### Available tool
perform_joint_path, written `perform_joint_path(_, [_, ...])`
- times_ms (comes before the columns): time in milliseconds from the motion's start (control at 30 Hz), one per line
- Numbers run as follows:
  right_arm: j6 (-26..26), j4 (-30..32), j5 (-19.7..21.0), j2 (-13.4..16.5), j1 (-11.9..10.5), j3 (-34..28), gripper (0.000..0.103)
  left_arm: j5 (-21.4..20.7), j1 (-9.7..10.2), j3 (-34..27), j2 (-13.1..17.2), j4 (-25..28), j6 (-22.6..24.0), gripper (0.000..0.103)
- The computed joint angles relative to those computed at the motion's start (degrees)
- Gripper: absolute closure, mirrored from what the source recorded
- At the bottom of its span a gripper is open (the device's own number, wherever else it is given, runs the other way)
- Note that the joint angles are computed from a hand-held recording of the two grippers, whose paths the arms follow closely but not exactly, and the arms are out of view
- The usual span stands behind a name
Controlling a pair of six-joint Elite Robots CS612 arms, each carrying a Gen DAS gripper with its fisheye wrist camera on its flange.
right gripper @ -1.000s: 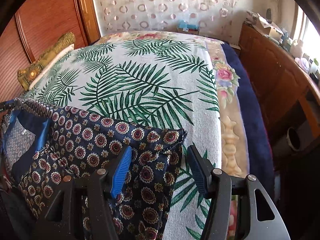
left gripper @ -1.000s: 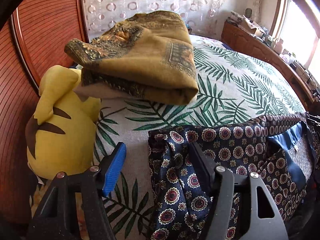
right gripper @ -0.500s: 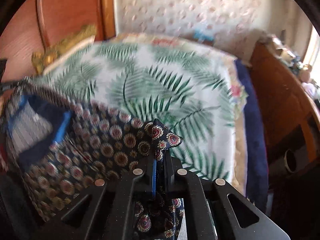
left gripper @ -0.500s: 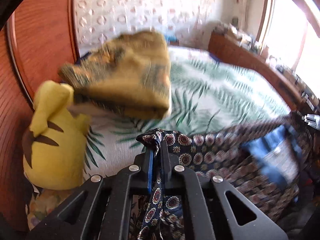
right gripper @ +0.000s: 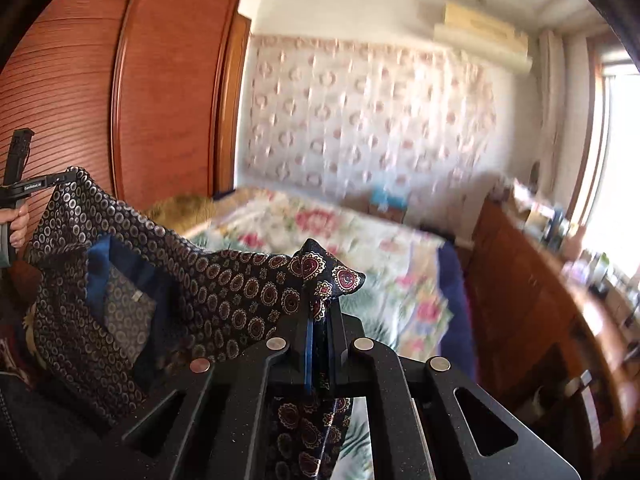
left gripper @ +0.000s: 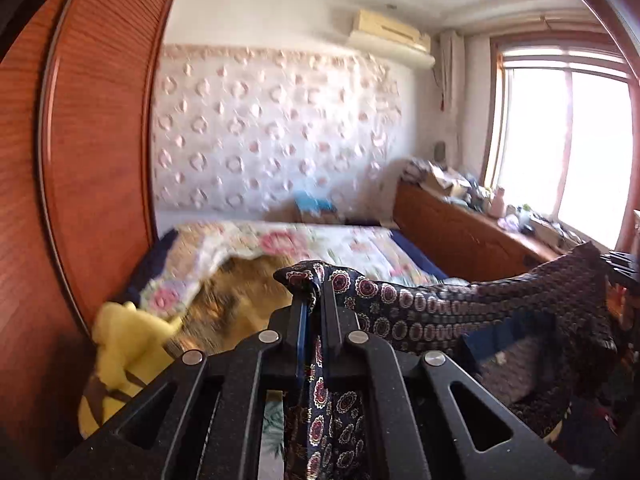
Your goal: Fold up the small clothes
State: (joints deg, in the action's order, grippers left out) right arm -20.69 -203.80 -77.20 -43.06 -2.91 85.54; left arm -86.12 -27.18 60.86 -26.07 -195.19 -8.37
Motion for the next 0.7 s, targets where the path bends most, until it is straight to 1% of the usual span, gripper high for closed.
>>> perform_joint_path(67, [-0.75, -2.34, -1.09, -1.25, 0.23, 0.60, 0.099, 0.15, 0.27, -0.67, -0.13, -1.38, -0.87, 0.097])
perform_joint_path(133, [-1.01, -4.56, -1.22, -2.09, 0.40, 0.69, 0.099, 1.29, 0.37, -1.73, -0.17, -2.57, -0.68, 0.097])
perform_joint_path(233, [-1.07, -5.72, -2.06, -2.83, 0.65, -0.43, 0.099, 1.94, 0.70, -4.18, 0.32, -2.63, -0.40, 0.097])
perform_joint_path(300, [-0.76, -4.73, -1.76, -2.68, 0.63, -2.20, 0.099, 3.06, 0.85, -7.20, 1.34, -0.84, 0.52, 0.097])
perform_joint_path(333, [-0.93, -3.79, -2.49, -2.16, 0.80, -3.58, 0.099, 4.03, 0.87, -8.92, 2.09, 0.63, 0.98, 0.097])
perform_joint_path(367, [-0.80, -1.92, -3.08, -1.65, 0.89, -5.13, 0.099, 4.33, 1.05, -11.66, 3.37, 3.31, 1.01, 0.097])
perform_joint_path(400, [-0.34, 0.20, -3.51, -0.65, 1.06, -7.25, 0.099, 4.22, 1.21, -13.33, 4.28, 5.05, 0.71, 0.097])
perform_joint_path(433, [-0.62, 2.88, -4.51, 0.45, 1.26, -9.47, 0.099, 4.18, 1.41, -16.20, 5.82, 8.15, 0.13, 0.097])
perform_joint_path(467, [-1.04, 4.91, -6.33, 1.58, 1.93, -11.17, 0.099, 4.21, 1.50, -18.76, 7.29, 10.77, -0.12, 0.097])
perform_joint_path(533, [-1.14, 9.92, -8.84, 4.00, 2.49, -15.43, 0.099, 4.96, 1.70, -24.89, 10.95, 16.21, -0.25, 0.097])
perform_joint_path(567, [-1.53, 12.65, -10.34, 5.72, 2.72, -18.12, 0.099, 4.73, 1.86, -28.08, 12.82, 18.96, -0.50, 0.097])
perform_joint_path(633, [-0.78, 16.95, -12.39, 8.43, 3.08, -22.48, 0.099, 4.34, 1.96, -31.87, 15.19, 22.26, -1.13, 0.097])
perform_joint_path(700, [-0.11, 21.02, -13.42, 11.17, 3.29, -27.01, 0.099, 4.45, 1.88, -37.30, 18.26, 26.33, -0.92, 0.097])
